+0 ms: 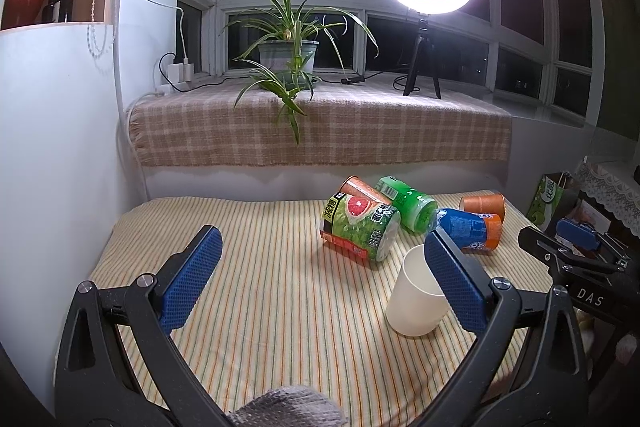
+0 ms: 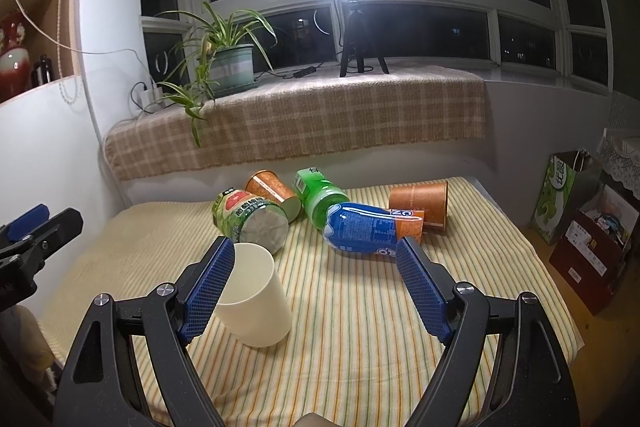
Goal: Flip cup upright
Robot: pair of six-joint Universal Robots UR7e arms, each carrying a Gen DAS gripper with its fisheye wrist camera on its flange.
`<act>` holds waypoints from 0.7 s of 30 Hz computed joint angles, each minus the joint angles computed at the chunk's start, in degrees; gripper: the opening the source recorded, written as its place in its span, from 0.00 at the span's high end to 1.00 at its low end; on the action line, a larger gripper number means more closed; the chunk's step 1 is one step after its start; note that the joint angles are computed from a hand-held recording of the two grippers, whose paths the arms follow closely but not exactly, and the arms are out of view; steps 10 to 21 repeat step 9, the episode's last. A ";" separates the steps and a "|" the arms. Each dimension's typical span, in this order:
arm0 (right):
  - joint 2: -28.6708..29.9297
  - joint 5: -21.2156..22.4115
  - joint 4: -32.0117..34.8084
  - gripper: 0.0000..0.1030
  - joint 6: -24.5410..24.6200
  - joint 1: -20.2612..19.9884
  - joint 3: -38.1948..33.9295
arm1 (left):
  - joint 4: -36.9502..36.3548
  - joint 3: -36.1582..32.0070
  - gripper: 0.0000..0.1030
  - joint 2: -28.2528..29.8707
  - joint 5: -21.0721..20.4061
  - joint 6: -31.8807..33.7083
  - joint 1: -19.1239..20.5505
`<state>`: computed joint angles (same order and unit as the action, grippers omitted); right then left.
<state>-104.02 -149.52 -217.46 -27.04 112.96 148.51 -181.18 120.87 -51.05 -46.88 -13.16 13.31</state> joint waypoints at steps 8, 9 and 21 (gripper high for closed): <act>-0.53 0.90 0.84 0.20 0.58 -1.04 0.33 | -1.41 0.63 0.00 -0.03 0.03 0.81 0.34; -0.80 1.22 1.22 0.20 0.74 -1.43 0.39 | -1.36 0.62 0.00 -0.02 0.08 0.73 0.31; -0.80 1.22 1.22 0.20 0.74 -1.43 0.39 | -1.36 0.62 0.00 -0.02 0.08 0.73 0.31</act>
